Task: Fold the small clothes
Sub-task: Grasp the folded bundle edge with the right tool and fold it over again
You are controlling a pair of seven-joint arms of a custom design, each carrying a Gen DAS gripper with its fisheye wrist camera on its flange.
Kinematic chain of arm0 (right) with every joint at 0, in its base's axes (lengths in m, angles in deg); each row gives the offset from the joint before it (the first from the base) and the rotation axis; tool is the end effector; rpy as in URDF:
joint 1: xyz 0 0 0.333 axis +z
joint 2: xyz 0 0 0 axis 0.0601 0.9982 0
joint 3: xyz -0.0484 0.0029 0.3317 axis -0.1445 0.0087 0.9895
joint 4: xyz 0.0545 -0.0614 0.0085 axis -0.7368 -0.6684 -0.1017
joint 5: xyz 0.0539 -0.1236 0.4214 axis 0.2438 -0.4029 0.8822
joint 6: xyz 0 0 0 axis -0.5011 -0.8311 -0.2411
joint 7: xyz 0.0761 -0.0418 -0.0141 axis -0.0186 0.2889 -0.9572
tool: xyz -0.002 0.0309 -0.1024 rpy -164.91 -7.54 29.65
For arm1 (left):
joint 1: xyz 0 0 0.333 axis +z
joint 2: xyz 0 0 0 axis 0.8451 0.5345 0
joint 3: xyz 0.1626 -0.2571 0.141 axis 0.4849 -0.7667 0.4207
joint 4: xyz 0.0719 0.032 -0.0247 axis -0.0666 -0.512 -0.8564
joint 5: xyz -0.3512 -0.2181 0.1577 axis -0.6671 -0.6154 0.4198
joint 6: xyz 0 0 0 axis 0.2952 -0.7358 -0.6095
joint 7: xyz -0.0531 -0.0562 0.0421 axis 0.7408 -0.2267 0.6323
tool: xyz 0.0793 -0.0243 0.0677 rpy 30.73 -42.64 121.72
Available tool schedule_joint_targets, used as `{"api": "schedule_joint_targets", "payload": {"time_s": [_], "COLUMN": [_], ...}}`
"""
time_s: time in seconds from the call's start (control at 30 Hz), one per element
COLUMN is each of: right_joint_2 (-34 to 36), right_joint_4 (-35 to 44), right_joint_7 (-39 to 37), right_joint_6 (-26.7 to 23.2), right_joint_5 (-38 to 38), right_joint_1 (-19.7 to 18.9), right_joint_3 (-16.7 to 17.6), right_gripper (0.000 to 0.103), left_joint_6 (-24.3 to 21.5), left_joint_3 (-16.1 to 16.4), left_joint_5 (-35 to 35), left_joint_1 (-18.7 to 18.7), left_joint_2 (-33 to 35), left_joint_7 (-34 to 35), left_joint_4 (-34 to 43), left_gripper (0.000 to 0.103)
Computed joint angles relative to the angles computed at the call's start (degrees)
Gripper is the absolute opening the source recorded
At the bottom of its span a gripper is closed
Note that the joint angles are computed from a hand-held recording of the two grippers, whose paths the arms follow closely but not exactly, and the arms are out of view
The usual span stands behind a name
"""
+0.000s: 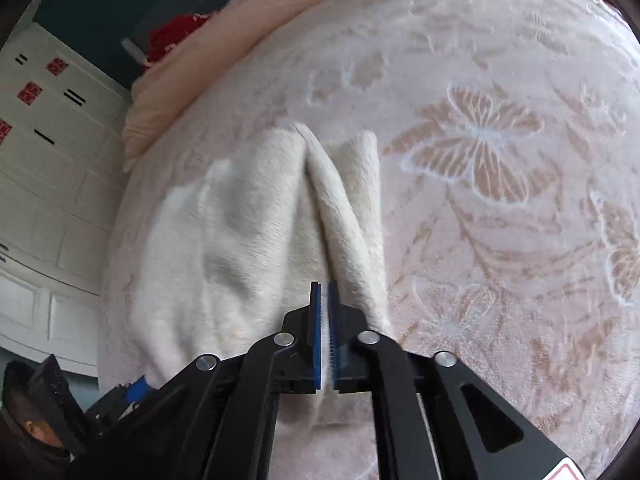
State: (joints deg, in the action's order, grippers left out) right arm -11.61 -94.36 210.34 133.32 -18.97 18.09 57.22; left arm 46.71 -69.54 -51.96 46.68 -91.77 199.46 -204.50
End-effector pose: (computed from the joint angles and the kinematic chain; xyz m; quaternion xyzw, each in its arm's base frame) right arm 0.4753 0.2586 0.5922 -0.4601 0.8182 -0.0504 0.3411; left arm 0.4803 -0.0907 0.5642 -0.5055 0.8169 -0.2702 0.0639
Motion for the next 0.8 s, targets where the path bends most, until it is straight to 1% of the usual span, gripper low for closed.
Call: {"api": "schedule_joint_targets", "payload": {"time_s": [0.03,0.07,0.1,0.13,0.17,0.27,0.3,0.33,0.37,0.4,0.43,0.5,0.53,0.57,0.6,0.63,0.67,0.7,0.73,0.77,0.8], "right_joint_2": [-0.99,-1.57,-1.85,-1.70,-0.77,2.61,4.27,5.45,6.64,6.80,6.13,3.85,2.51,1.28,0.96,1.46,3.44,4.50,4.25,3.32,2.13], "right_joint_4": [0.06,0.03,-0.25,-0.41,-0.16,1.13,1.66,2.33,3.51,4.47,5.41,6.45,6.15,5.55,5.16,5.24,5.16,4.05,2.44,2.24,3.09], "right_joint_7": [-0.10,-0.80,-2.10,-3.55,-5.85,-9.62,-9.75,-9.45,-10.76,-9.89,-7.36,-3.07,-1.93,-1.50,-1.71,-3.04,-5.69,-8.53,-8.42,-7.08,-4.89], "right_joint_6": [0.79,1.43,2.40,3.13,3.25,0.97,1.20,1.47,1.64,1.67,2.17,1.52,1.59,0.56,-1.39,-5.49,-9.24,-9.79,-7.15,-6.53,-7.31], "right_joint_5": [-0.48,0.19,1.60,3.17,5.65,12.70,14.43,14.66,15.96,13.97,8.31,-0.20,-2.16,-3.41,-4.10,-4.23,-2.38,1.72,3.95,3.03,0.38], "right_joint_1": [0.04,0.53,1.37,2.20,3.63,6.14,6.55,6.46,7.03,6.48,4.91,2.31,1.57,1.07,0.82,1.11,1.98,3.34,3.84,3.41,2.39], "right_joint_3": [0.22,0.01,-0.53,-1.05,-1.95,-3.63,-3.56,-3.22,-3.46,-2.73,-1.10,1.08,1.35,1.45,1.46,1.08,0.02,-1.75,-2.24,-1.80,-0.82], "right_gripper": [0.032,0.060,0.069,0.071,0.071,0.071,0.067,0.033,0.022,0.020,0.018,0.018,0.018,0.018,0.020,0.023,0.024,0.023,0.023,0.026,0.029], "left_joint_6": [-1.08,-1.77,-1.65,-1.42,-1.18,-1.00,-0.83,-0.86,-1.15,-1.52,-1.81,-1.45,-1.03,-0.51,-0.39,-0.26,-0.23,-0.45,-0.82,-1.56,-1.77], "left_joint_3": [0.92,2.45,2.90,3.23,3.58,2.65,2.36,2.05,1.80,1.87,2.13,2.34,2.39,2.24,2.21,2.14,1.90,1.76,1.56,1.18,1.18], "left_joint_5": [-1.20,-3.51,-4.38,-5.10,-5.64,-3.50,-2.77,-1.99,-1.08,-0.54,-0.70,-0.86,-0.84,-0.45,-0.36,-0.33,-0.21,-0.32,-0.33,-0.16,-0.62], "left_joint_1": [-0.14,-0.49,-0.33,-0.11,0.15,1.87,2.32,2.69,3.04,3.25,3.19,3.15,3.02,3.00,2.88,2.77,2.76,2.61,2.56,2.58,2.38], "left_joint_2": [-0.77,-1.94,-2.33,-3.02,-3.50,-3.32,-3.31,-3.39,-3.00,-2.50,-2.20,-2.83,-3.01,-2.85,-2.75,-2.36,-1.79,-1.16,-0.48,0.43,0.79], "left_joint_7": [0.27,1.31,1.63,1.81,1.92,-0.37,-1.28,-2.27,-3.32,-3.97,-4.34,-4.41,-4.16,-4.06,-4.13,-4.37,-4.99,-5.47,-6.08,-7.07,-7.11], "left_joint_4": [0.41,0.63,0.69,0.53,0.55,1.12,1.16,1.17,1.55,2.01,2.41,2.08,1.94,1.95,1.90,1.95,2.10,2.37,2.85,3.87,4.53], "left_gripper": [0.044,0.051,0.054,0.058,0.061,0.063,0.063,0.063,0.063,0.063,0.063,0.063,0.063,0.063,0.063,0.063,0.063,0.063,0.063,0.063,0.063]}}
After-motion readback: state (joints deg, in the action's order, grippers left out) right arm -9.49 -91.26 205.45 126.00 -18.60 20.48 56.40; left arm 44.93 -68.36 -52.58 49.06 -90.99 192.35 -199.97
